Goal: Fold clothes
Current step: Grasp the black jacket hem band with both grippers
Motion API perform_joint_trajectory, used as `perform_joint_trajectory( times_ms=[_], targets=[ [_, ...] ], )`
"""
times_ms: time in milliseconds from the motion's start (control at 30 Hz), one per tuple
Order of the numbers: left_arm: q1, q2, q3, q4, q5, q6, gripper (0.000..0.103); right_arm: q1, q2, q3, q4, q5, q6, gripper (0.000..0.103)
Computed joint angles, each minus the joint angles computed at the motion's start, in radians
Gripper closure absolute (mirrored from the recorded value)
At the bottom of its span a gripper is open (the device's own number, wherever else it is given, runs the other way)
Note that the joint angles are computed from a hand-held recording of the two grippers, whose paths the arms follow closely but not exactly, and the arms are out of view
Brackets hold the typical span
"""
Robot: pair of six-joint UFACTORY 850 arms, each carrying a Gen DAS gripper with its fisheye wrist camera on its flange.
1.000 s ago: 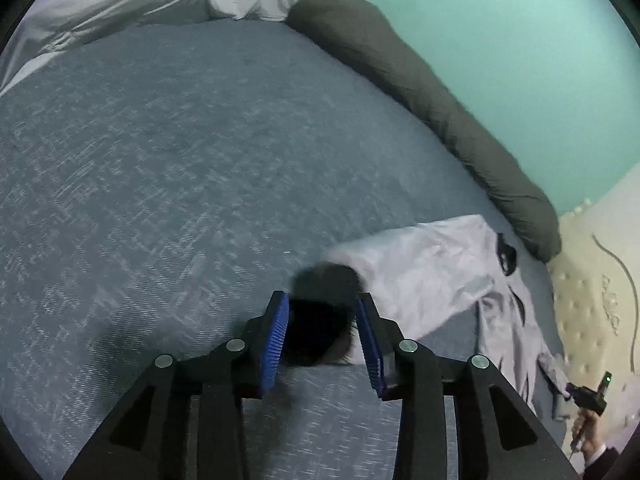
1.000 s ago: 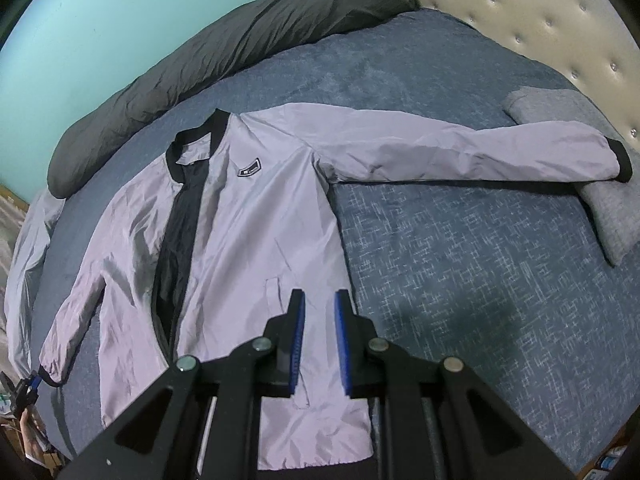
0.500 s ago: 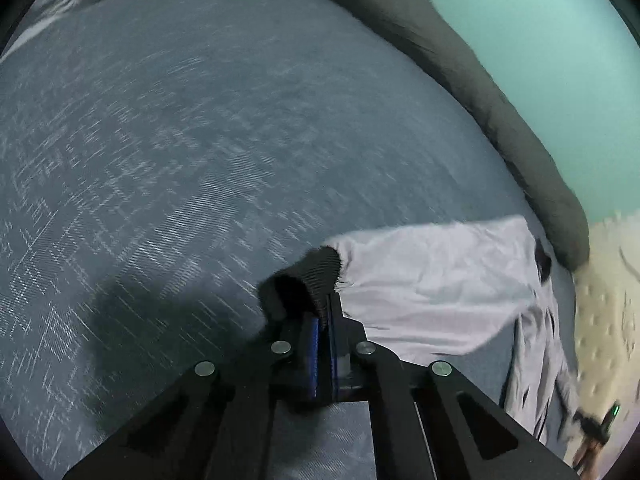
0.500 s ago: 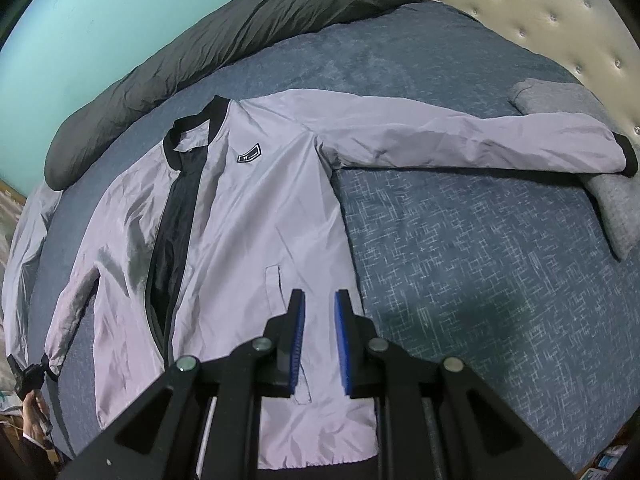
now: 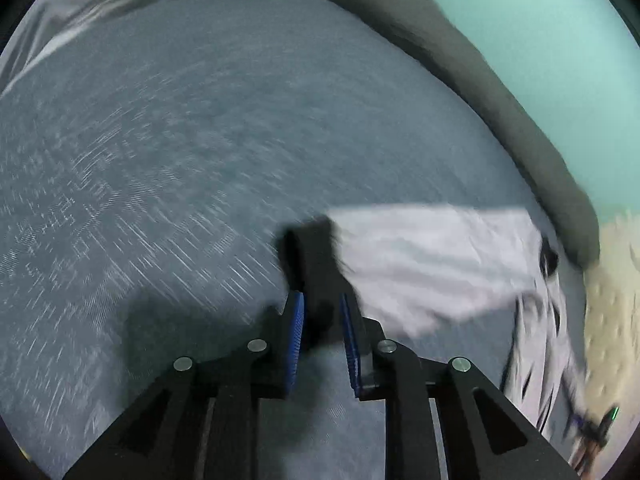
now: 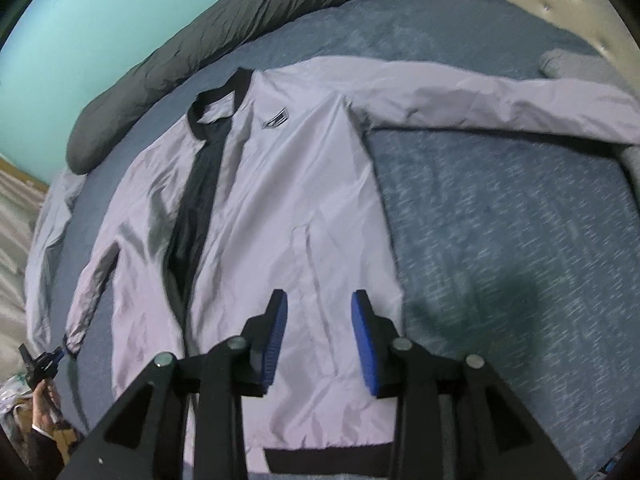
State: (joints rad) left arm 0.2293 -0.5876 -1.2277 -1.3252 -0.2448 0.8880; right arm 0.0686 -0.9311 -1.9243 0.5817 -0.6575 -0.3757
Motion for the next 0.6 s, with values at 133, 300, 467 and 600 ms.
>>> perform_joint_trajectory(
  times_ms=[133,300,467,600],
  targets=[
    [-0.074,0.028,0.016,0.062,-0.1,0.014,0.082,0.002,0.006,0.024,0.0,-0.067,-0.04,0.066],
    [-0.19,-0.005,-0.014,0.135,-0.23,-0.034,0.073,-0.009,0.04,0.105,-0.015,-0.085,-0.073,0.057],
    [-0.292,-0.064,-0.073,0.209,-0.289,-0.104,0.07,-0.035,0.069,0.187,-0.008,-0.106,-0.102,0.054],
    [-0.351,-0.123,-0.141,0.286,-0.308,-0.181,0.069,-0.055,0.084,0.236,0.009,-0.105,-0.117,0.054]
  ],
)
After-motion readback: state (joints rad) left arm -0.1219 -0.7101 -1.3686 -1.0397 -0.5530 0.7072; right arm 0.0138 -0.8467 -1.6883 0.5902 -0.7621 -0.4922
